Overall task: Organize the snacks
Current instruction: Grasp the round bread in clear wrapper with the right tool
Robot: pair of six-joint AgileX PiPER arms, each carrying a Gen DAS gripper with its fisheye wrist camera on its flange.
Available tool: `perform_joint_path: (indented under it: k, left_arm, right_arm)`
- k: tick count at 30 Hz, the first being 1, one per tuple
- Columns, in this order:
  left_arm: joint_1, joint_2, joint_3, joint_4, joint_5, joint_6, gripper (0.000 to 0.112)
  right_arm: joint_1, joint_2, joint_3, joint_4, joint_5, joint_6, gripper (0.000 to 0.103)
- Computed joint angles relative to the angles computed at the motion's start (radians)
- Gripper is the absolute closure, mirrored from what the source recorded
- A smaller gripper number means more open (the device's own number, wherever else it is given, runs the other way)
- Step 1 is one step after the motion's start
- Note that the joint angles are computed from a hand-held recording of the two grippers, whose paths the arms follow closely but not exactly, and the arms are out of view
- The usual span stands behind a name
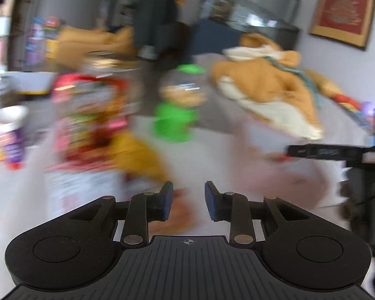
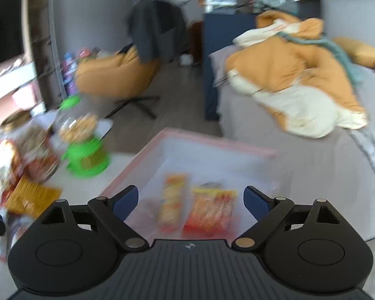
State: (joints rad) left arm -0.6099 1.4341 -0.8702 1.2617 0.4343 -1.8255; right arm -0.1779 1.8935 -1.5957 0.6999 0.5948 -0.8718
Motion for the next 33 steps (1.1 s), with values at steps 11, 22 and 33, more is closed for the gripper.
perform_joint_path:
  k: [11, 22, 33]
  left_arm:
    - [-0.031, -0.170, 0.207, -0.274, 0.187, 0.125, 0.082]
    - [-0.101, -0.160, 0.187, -0.320, 0.226, 0.188, 0.080]
    - [0.018, -0.220, 0.254, -0.051, 0.069, -0.088, 0.080]
  right_arm:
    - [0.333, -0.076, 0.199, -0.005, 0.040, -0.055, 0.009]
    - [0.447, -0.091, 0.306, -0.158, -0.041, 0.017, 0.029]
    - [0.207, -0.307, 0.607, 0.062, -0.089, -0.384, 0.026]
